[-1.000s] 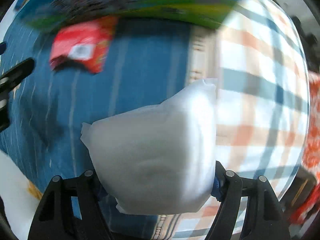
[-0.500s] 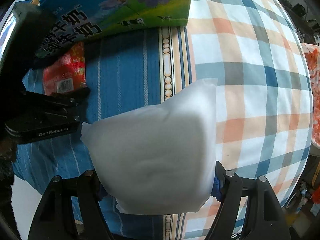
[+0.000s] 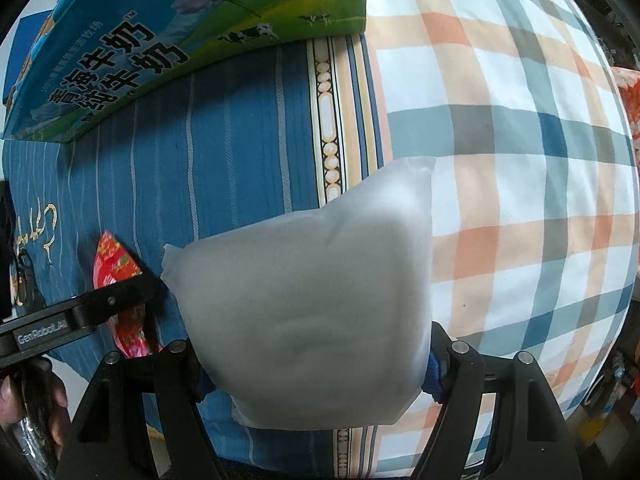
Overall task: Organize soft objects
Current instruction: 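Grasp the red snack bag with the left tool while the right tool grasps the white bag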
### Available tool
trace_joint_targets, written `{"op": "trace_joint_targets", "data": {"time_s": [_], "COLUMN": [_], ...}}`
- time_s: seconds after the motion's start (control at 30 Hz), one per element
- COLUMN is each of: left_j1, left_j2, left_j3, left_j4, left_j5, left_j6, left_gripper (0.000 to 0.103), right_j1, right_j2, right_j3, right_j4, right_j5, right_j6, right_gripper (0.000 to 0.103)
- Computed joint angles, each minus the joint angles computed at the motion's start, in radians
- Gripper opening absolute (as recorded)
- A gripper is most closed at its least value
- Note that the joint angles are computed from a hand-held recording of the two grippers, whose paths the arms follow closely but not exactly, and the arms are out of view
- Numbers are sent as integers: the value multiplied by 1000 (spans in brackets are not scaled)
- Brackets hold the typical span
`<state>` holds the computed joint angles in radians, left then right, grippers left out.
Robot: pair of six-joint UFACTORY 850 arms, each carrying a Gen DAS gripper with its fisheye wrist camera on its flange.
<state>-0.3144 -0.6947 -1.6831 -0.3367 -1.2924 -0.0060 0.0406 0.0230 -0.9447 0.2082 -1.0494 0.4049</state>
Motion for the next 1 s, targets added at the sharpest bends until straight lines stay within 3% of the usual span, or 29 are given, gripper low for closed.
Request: {"op": "trace_joint_targets", "data": {"time_s": [0.37,0.53,0.6,0.7,0.87,1.0], "left_j1": [-67,-146,-171,-181,-151,-176], "left_j2": [71,133,155,203,201,172], "left_j3": [88,181,212,289,288,260], "left_j4": [31,178,253,224,121,174], "left_j5": [62,127,161,229,276,255], "left_j6": [95,113,80,-23,-159,-155], "left_gripper": [80,79,57,50,48,49], "right_j1": [18,30,37,52,56,62], "right_j2": [-12,-7,2,14,21,-15], "right_j3": [8,16,20,11,22,17], "right_j4": [15,8,-3,-18,13,62], "right_j5": [3,7,5,3,39,9], "right_j6": [-29,-20,-8,24,47,19], "right_gripper": [79,79,79,79,82,82]}}
